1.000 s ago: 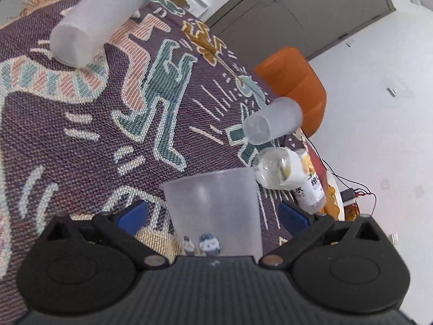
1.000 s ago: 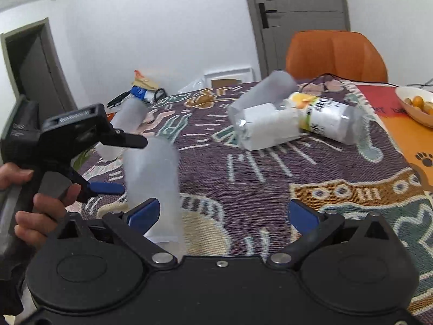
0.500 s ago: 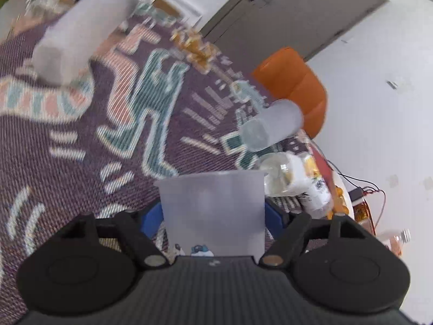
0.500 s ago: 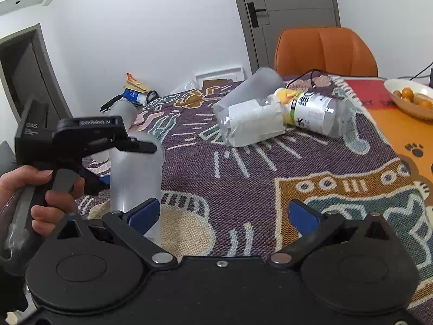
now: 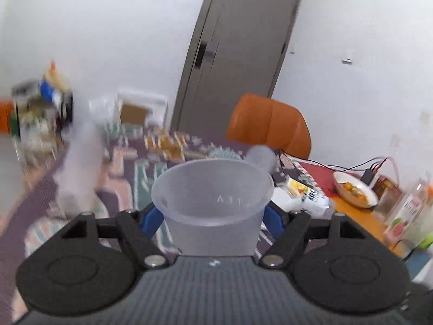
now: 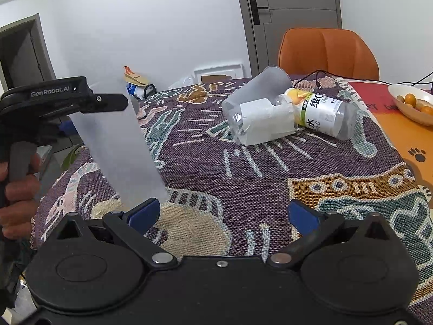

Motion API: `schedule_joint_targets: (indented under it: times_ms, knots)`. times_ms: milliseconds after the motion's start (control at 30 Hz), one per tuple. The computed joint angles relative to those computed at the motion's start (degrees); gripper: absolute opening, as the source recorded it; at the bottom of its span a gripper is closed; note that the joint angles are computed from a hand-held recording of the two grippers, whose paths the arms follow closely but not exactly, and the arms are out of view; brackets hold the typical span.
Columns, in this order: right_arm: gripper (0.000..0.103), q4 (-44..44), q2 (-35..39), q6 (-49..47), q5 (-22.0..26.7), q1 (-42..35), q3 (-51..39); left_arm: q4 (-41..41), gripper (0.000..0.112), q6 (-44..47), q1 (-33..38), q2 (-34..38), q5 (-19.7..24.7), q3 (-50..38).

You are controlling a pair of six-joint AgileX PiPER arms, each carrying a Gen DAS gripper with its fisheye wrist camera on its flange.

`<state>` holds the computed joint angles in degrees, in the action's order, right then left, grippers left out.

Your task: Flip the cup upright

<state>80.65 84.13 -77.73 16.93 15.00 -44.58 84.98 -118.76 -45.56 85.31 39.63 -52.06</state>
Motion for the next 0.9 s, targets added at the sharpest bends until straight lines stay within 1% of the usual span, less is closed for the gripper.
schedule_joint_targets:
  times_ms: [67,133,233,300,367,433,500,533,567,633,733,800,900]
  knots:
    - [0.103,-0.2,-0.5,0.5,-0.7,0.8,0.1,2.5,0.075,0.4,-2.1,1.2,3.4,-0.2]
    - [0.103,-0.2,-0.9,0.1,-2.2,1.6,0.3,3.8,0.075,0.7,-2.8,1.9,4.2,-0.1]
    - [0.103,-1.8,-0.7,1.4,-3.3,1.9,0.5,2.4,0.075,2.3,-2.8,2.5,3.2,-0.6]
    - [0.103,-1.6,-0.4,1.1,-3.5,1.6,0.9,2.4,0.076,3.0,-3.4,3.2,4.0,-0.9]
    - [0.103,0.1,0.0,-0.8,-3.8,1.5,1.3,2.7,0.076,3.2,-3.7,4.3,4.3,-1.1]
    - [0.103,3.8,0.4,-4.8,-3.8,1.4,1.9,2.5,0.076,3.3,-3.2,5.0,2.3,-1.1]
    - [0.103,8.2,0.6,-9.6,-3.8,1.5,2.4,4.2,0.079,1.1,-3.4,4.8,1.6,0.4]
    - [0.103,10.0,0.9,-11.5,-3.7,1.5,2.7,4.1,0.085,0.8,-3.5,4.9,1.5,0.6]
    - [0.103,10.2,1.0,-11.8,-3.6,1.4,2.7,3.5,0.091,1.0,-3.6,4.9,1.4,0.7]
    - [0.103,10.0,1.3,-11.3,-3.4,1.3,2.7,3.2,0.095,0.8,-3.8,4.3,1.0,1.3]
    - [0.103,10.4,0.9,-11.7,-2.6,1.0,2.8,2.9,0.097,0.5,-4.6,2.5,0.7,2.7]
    - [0.103,11.2,0.4,-12.6,-2.9,1.3,2.9,1.3,0.098,1.7,-5.5,1.3,1.5,3.4]
    - [0.103,10.7,-0.6,-11.9,-1.5,1.0,3.1,-0.4,0.098,2.2,-7.3,-1.4,3.4,5.5]
